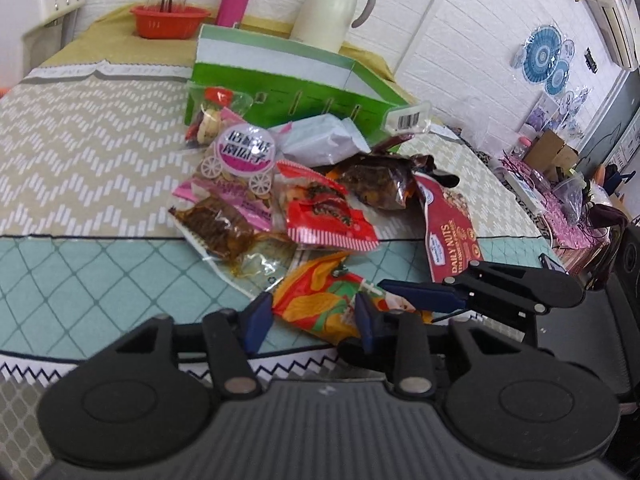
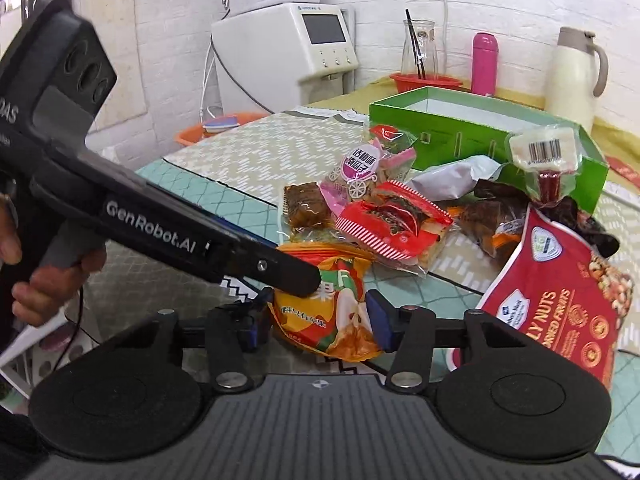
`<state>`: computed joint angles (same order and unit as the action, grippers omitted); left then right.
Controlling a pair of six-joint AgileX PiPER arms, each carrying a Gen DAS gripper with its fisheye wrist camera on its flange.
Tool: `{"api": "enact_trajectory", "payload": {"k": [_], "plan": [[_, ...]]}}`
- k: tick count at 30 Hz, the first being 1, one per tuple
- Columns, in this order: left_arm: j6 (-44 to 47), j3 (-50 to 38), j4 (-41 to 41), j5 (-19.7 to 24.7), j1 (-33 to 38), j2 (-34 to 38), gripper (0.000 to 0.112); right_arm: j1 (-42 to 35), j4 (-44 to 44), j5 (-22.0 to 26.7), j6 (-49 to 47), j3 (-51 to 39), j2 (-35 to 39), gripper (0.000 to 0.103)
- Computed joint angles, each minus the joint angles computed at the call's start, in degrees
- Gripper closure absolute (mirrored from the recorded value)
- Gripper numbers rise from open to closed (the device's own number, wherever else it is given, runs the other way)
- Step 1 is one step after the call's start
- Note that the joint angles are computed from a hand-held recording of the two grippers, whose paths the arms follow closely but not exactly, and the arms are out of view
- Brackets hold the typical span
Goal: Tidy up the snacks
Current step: 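Carry the chip bag into the green box and open the right gripper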
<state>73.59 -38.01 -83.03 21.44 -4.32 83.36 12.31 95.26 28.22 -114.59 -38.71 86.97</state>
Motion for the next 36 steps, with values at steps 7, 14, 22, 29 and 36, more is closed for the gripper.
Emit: {"api": "enact_trajectory", "payload": {"k": [7, 14, 22, 29, 36], "plan": [[0.5, -3.6, 0.4, -0.4, -1.0, -5.5, 0.086, -3.6, 0.0, 3.1, -1.1, -1.3, -4.8, 0.02], [2.0, -19.6, 0.1, -3.8, -1.3, 2.3, 0.086, -4.8, 3.1, 4.4, -2.3, -15.6, 1.8, 0.02], [-26.0, -48.3, 24.6, 0.0, 1.5, 25.5, 0.086, -2.6, -9.1, -1.1, 15.1, -40.8, 21.4, 0.02], [-42.0, -66.7, 38.4, 7.5, 3.3, 39.7, 0.086, -2.3, -32.9, 2.6, 45.9, -59.8, 34.8, 0.02], [-43.5, -72.9, 38.1, 11.0, 4.6, 44.8, 0.028, -0.5, -46.3, 4.5, 59.0, -68.6, 39.8, 0.003]]}}
